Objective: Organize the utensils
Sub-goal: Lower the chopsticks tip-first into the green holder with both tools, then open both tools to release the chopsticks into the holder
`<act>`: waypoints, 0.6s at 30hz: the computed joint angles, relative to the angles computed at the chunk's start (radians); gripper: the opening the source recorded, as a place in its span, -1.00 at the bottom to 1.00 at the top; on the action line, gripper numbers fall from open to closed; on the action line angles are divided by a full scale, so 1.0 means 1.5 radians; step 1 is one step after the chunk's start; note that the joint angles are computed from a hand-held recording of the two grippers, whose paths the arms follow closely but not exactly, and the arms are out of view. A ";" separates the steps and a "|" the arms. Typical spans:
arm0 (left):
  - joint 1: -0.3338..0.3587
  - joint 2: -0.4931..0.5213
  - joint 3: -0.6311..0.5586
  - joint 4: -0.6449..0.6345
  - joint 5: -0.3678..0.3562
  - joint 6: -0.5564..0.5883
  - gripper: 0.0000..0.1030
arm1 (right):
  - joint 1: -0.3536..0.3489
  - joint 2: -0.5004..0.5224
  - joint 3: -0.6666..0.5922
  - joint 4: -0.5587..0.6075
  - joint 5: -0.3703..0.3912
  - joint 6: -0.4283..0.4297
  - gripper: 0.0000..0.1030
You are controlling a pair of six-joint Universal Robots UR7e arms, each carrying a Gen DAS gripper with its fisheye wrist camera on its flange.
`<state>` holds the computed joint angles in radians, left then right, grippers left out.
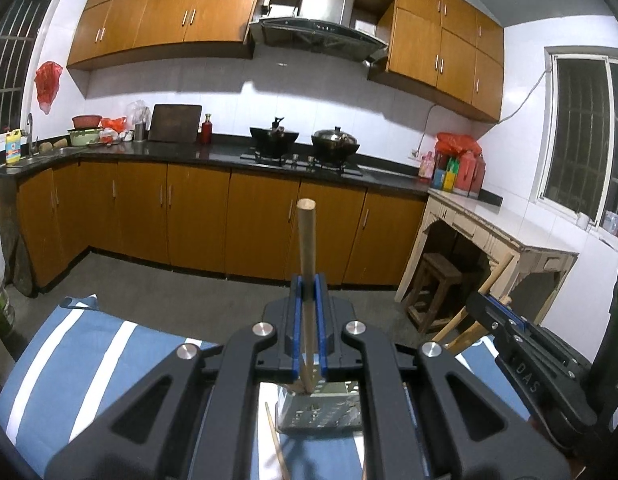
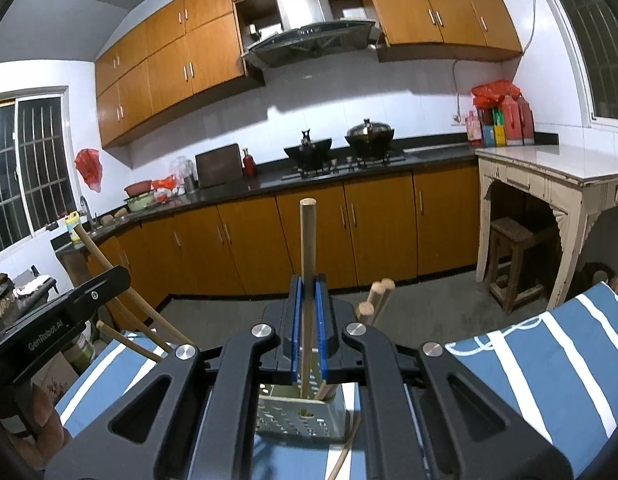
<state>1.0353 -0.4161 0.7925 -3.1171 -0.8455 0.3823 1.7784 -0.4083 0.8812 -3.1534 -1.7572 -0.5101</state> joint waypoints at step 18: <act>-0.019 -0.065 0.120 -0.064 0.045 0.013 -0.36 | 0.001 -0.089 0.155 -0.096 -0.015 0.000 -0.27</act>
